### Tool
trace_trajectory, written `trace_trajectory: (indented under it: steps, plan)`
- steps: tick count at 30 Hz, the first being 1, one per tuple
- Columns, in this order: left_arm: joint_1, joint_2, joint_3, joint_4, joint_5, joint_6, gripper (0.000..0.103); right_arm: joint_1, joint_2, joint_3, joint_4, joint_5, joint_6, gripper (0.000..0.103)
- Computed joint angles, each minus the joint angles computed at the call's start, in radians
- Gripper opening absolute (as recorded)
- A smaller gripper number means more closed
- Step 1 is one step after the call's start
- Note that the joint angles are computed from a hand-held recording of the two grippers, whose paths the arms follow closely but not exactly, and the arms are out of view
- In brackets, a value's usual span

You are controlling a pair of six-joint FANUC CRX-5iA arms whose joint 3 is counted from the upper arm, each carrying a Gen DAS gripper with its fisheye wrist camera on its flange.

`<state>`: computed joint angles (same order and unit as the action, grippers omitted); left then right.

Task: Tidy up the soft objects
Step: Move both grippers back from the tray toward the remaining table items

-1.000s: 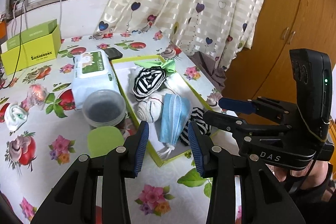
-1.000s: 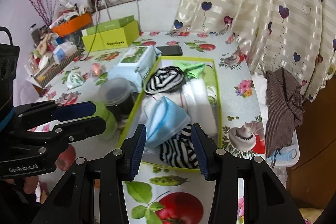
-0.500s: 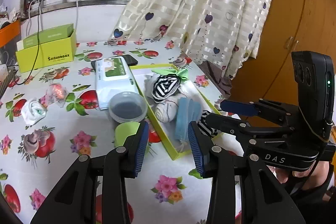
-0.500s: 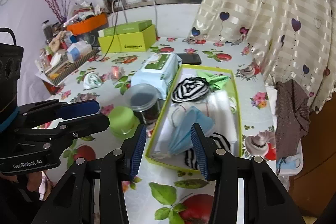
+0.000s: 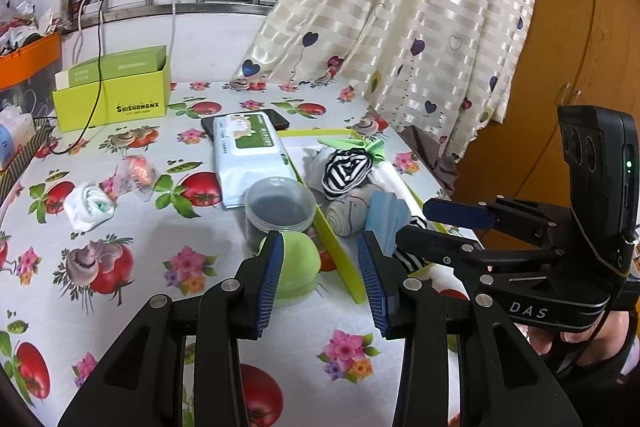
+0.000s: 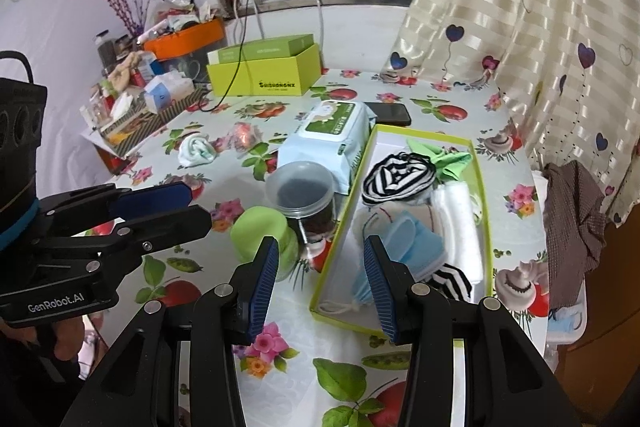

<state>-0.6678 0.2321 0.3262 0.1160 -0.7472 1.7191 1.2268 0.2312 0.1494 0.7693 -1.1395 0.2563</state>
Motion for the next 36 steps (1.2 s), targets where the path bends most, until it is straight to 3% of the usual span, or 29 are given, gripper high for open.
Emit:
trace_trajectory:
  steps: [24,36]
  plan:
    - [0.071,-0.063,-0.079,-0.102,-0.025,0.136,0.04,-0.03,0.123,0.168,-0.08,0.054,0.181,0.044]
    - [0.114,-0.073,-0.101,-0.114,-0.032,0.159,0.04,-0.054,0.227,0.337,-0.143,0.044,0.325,0.047]
